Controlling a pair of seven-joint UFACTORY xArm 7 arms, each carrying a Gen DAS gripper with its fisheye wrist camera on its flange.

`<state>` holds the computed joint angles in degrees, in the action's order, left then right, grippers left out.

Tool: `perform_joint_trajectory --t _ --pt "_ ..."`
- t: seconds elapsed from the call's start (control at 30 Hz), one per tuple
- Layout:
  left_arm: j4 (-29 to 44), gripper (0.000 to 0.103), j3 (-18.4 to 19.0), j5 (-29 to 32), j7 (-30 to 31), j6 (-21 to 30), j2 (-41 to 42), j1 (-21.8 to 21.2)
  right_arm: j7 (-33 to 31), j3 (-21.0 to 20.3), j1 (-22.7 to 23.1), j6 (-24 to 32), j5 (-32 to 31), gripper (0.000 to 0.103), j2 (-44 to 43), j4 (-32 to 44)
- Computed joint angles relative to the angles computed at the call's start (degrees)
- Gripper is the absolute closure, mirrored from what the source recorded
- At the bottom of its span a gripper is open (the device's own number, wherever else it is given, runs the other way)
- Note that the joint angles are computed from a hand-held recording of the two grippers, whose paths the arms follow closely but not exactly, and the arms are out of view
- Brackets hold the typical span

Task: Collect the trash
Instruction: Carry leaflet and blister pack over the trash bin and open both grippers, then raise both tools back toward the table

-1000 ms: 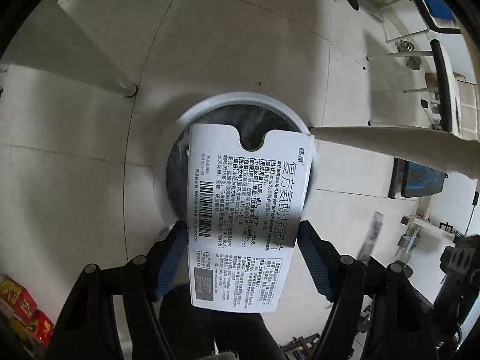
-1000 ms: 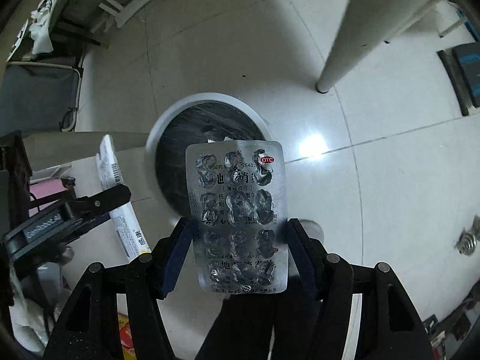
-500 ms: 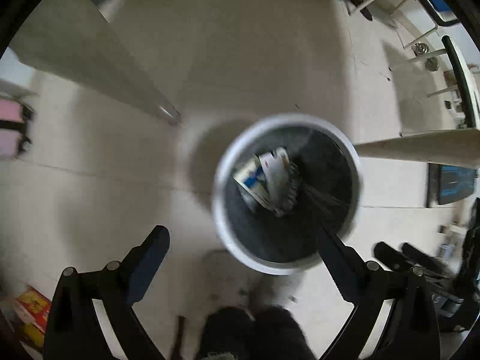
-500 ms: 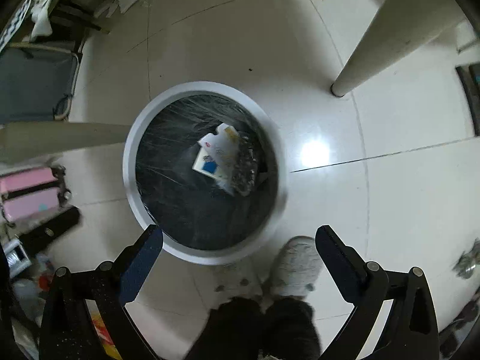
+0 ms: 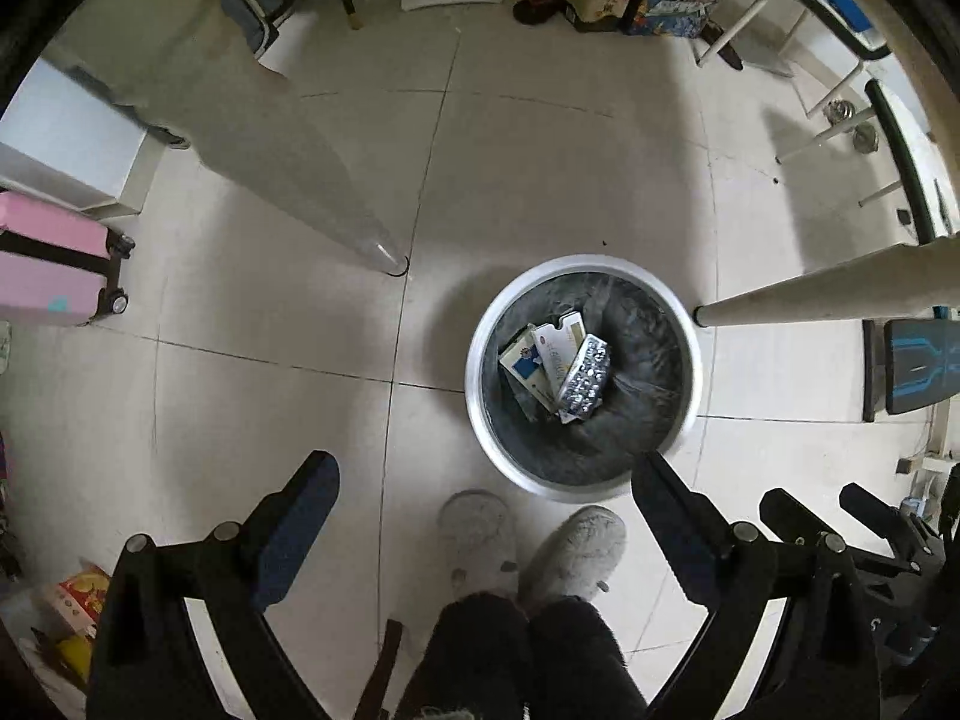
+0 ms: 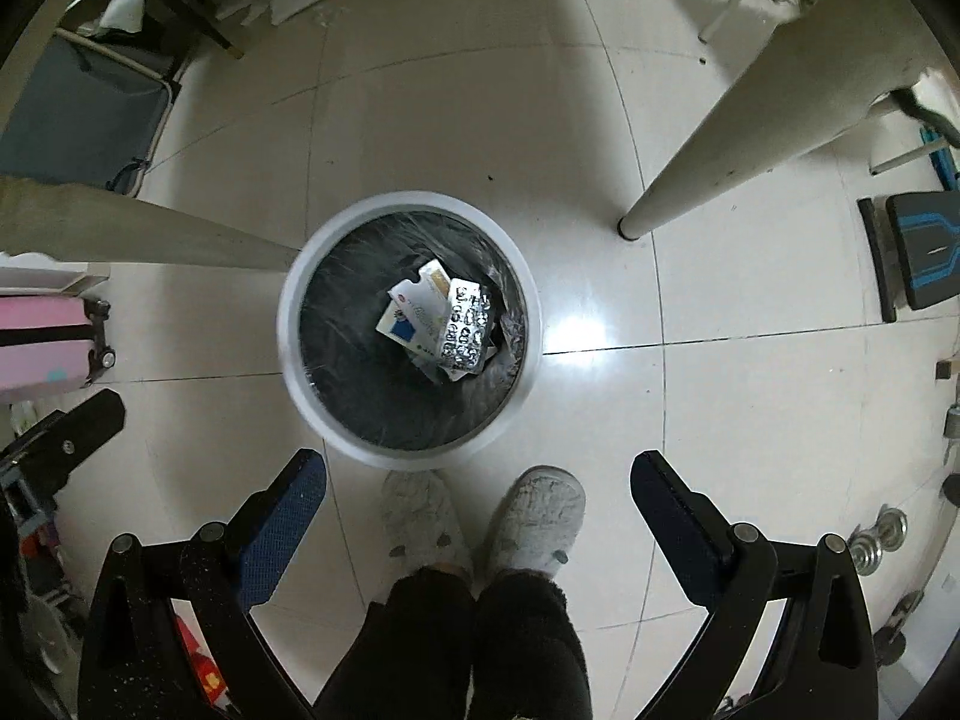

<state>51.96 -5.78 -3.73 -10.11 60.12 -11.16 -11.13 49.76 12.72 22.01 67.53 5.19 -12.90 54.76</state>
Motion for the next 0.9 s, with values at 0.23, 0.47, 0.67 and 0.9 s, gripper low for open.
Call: perform_joint_trajectory --t 0.23,0.47,0.67,0.9 --pt "3.58 0.003 -0.41 0.06 -1.35 8.25 -5.43 -0.33 1.38 1.56 0.99 9.49 -1.93 0.0 -1.41 9.21" --pt "13.96 0.003 -0.65 0.84 -0.73 20.56 -8.48 -0.28 3.91 2.89 1.47 22.44 -2.4 0.0 -0.44 25.31" --pt "26.12 0.003 -0.81 1.22 -1.41 29.27 -7.45 0.42 7.77 4.07 2.43 36.08 -4.63 0.0 6.29 47.74" --pt "36.56 0.003 -2.46 3.45 -4.77 29.93 -0.93 0.4 10.38 1.39 5.46 52.75 -10.06 0.0 20.39 79.57"
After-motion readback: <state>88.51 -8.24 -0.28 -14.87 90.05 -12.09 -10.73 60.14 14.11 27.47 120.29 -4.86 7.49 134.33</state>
